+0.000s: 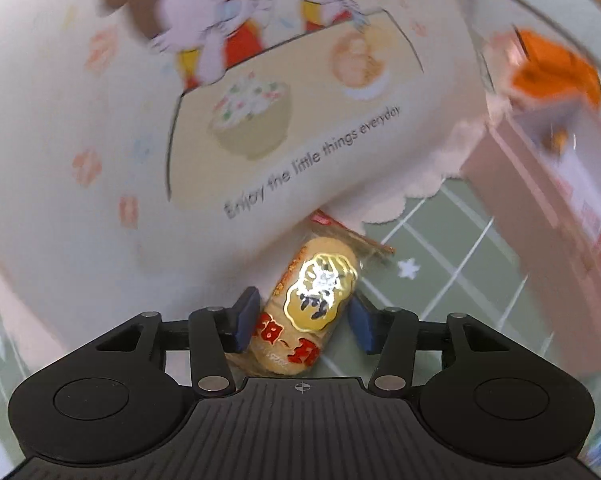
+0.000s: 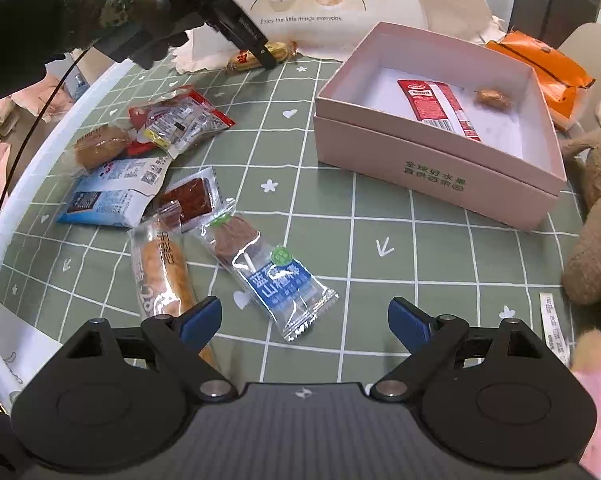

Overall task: Organize snacks
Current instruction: 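Grasp the yellow rice-cracker packet with the left gripper while right reaches the blueberry lollipop, then lower the cracker into the pink box with left while right grasps the lollipop packet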

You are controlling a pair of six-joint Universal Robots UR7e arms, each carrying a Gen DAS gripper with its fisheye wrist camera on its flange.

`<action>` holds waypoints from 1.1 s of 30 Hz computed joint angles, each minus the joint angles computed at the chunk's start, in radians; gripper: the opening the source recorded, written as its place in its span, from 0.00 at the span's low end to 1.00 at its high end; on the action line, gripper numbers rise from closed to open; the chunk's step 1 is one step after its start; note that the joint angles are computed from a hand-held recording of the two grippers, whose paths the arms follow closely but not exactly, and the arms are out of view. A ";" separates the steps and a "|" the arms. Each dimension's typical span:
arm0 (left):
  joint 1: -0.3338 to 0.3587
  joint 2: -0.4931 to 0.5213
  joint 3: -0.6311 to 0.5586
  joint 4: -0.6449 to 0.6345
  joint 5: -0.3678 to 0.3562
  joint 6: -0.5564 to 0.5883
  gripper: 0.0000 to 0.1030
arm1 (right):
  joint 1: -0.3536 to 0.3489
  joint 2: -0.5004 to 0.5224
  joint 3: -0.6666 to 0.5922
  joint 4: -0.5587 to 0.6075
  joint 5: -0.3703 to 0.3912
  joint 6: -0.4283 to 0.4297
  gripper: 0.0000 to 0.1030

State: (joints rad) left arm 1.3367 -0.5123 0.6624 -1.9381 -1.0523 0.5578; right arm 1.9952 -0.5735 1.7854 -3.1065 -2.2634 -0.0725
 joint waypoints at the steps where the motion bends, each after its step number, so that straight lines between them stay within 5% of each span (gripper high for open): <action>1: 0.002 -0.022 0.030 0.004 -0.031 -0.049 0.41 | 0.003 0.004 -0.001 -0.009 -0.011 -0.006 0.88; 11: 0.013 -0.548 0.851 -0.380 -0.306 -0.322 0.39 | -0.010 0.064 -0.008 -0.085 -0.028 -0.058 0.91; 15: 0.006 -0.733 1.109 -0.501 -0.340 -0.461 0.39 | -0.009 0.096 -0.039 -0.076 0.028 -0.108 0.90; 18: -0.015 -0.849 1.264 -0.584 -0.276 -0.532 0.39 | 0.000 0.123 -0.086 -0.054 0.072 -0.131 0.90; 21: -0.012 -0.932 1.341 -0.600 -0.260 -0.631 0.39 | 0.007 0.128 -0.118 -0.013 0.164 -0.162 0.90; 24: -0.028 -0.990 1.391 -0.604 -0.218 -0.682 0.39 | 0.022 0.160 -0.144 -0.097 0.130 -0.262 0.90; 27: -0.052 -1.023 1.421 -0.601 -0.213 -0.689 0.39 | -0.003 0.177 -0.194 -0.060 0.108 -0.276 0.88; 33: -0.107 -1.027 1.460 -0.575 -0.230 -0.697 0.39 | -0.020 0.169 -0.200 -0.012 0.109 -0.302 0.42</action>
